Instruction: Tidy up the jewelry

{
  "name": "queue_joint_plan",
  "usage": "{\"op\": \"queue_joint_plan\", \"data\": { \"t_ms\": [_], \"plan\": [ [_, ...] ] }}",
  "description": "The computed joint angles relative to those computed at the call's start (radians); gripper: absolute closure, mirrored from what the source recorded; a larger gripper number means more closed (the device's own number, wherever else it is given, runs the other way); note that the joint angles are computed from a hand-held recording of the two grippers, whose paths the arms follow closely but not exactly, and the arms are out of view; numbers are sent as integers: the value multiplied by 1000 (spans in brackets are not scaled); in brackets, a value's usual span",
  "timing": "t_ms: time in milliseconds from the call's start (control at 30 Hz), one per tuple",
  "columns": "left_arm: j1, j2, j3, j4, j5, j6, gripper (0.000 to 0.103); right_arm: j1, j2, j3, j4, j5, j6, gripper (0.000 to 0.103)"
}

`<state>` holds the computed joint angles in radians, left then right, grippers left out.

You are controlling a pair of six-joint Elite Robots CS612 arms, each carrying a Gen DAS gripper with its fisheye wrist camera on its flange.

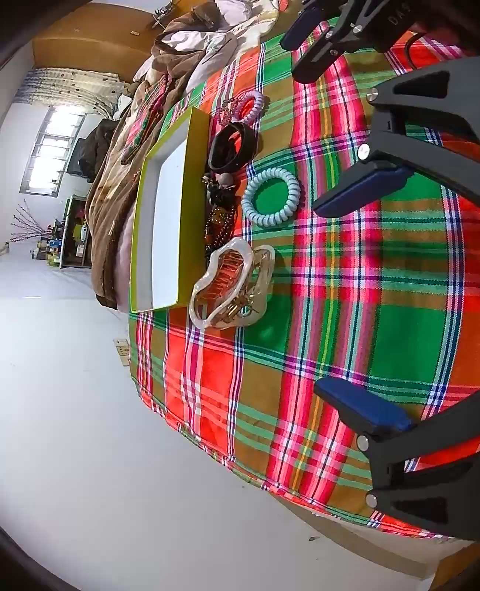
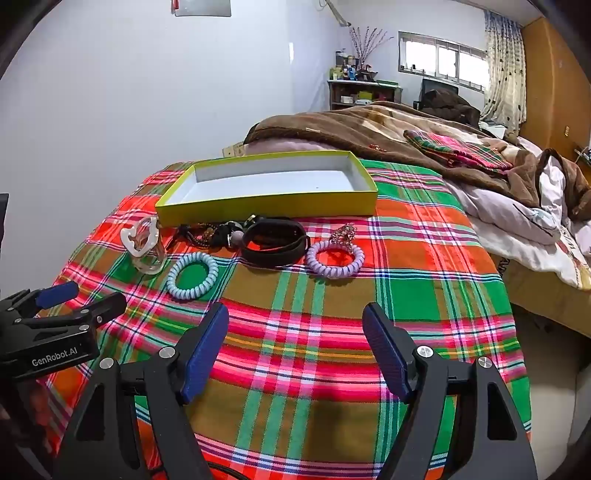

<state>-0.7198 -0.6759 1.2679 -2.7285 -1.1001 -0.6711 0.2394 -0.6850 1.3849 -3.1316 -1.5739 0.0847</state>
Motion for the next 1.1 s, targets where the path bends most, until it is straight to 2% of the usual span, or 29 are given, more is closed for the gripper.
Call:
{"op": "queue_joint_plan", "data": {
  "t_ms": [300, 500, 700, 1100],
  "plan": [
    [-2, 10, -28, 40, 7, 1, 14, -1, 5, -6, -20, 12, -9, 28],
    [-12, -4, -13, 4, 87, 36, 14, -2, 10, -18, -23, 17, -6, 28],
    [-8, 1, -30, -6, 43, 55, 14, -5, 6, -17, -29, 23, -10, 28],
    [-6, 4, -41, 15, 8, 18, 14, -10, 5, -18, -33, 39, -11, 28]
  ]
}}
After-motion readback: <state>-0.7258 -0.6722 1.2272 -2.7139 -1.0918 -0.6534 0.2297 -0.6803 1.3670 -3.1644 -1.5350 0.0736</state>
